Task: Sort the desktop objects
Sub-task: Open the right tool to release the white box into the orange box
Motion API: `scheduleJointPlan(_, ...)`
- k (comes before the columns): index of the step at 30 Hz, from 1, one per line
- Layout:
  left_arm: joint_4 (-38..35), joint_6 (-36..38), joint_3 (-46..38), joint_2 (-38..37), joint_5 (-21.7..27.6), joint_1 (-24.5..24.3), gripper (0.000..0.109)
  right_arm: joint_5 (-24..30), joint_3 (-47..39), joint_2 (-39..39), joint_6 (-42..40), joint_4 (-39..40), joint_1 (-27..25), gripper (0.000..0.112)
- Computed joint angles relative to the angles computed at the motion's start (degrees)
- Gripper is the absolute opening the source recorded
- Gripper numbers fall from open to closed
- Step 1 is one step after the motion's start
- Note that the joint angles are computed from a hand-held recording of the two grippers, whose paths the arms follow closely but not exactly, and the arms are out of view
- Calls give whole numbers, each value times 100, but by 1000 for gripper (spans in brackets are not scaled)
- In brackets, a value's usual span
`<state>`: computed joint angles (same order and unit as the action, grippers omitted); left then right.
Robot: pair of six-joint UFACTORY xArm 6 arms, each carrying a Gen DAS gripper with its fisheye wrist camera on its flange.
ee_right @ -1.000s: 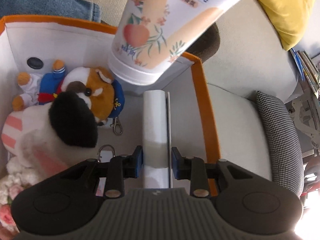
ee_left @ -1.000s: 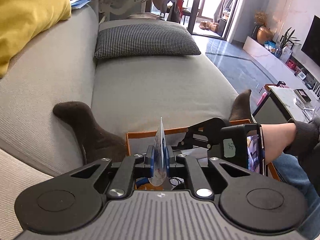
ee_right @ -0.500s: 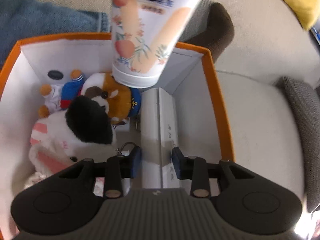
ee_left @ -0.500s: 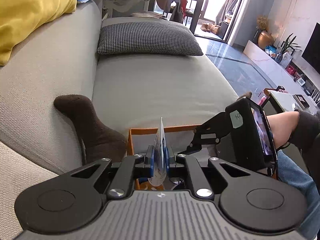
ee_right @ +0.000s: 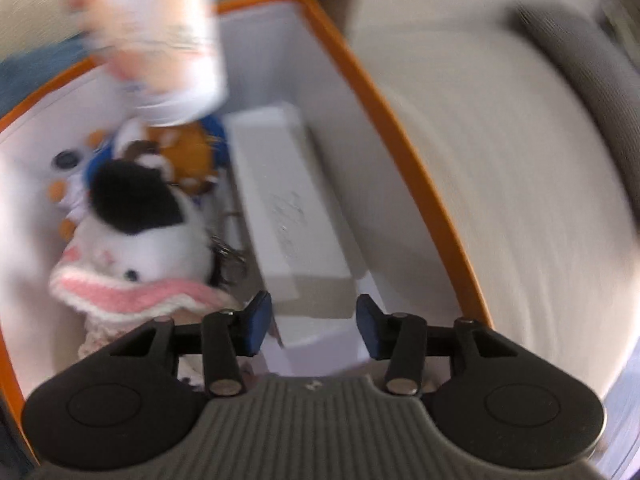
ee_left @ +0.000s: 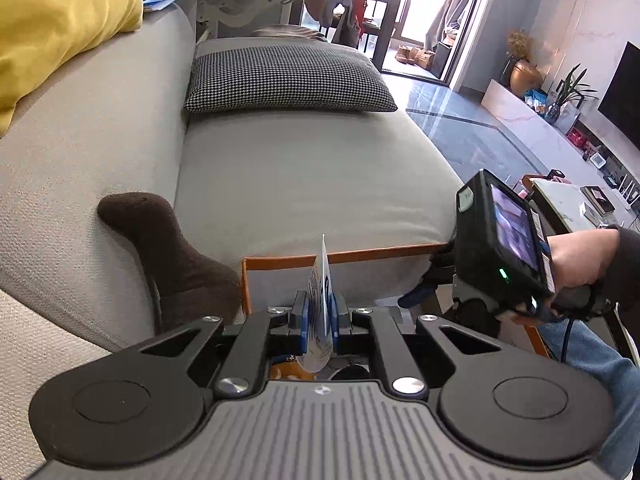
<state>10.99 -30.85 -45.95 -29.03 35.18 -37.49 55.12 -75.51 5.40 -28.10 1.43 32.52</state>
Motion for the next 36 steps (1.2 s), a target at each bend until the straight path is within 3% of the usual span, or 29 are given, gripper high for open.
scheduleJointPlan(4,149,-145,-47,48,24,1,12,401,-243,176,868,331,-141,51)
scheduleJointPlan(13,134,-204,-85,114,-57,-12,12,952,-470,304,1634,587,-208,52)
scheduleJointPlan(16,74,-155,-110,174,-82,5,12,830,-350,302,1533,762,-383,48)
scheduleJointPlan(18,126,-140,-118,192,-57,12,12,786,-264,285,1545,823,-355,39)
scheduleJointPlan(24,148,-138,-149,285,-52,65,12,51,269,-73,1383,498,-104,31)
scheduleJointPlan(33,-66,229,-250,490,-214,-64,12,-416,844,-502,1379,374,40,32)
scheduleJointPlan(36,-163,467,-364,622,-348,-218,12,-568,1149,-973,1299,237,43,33)
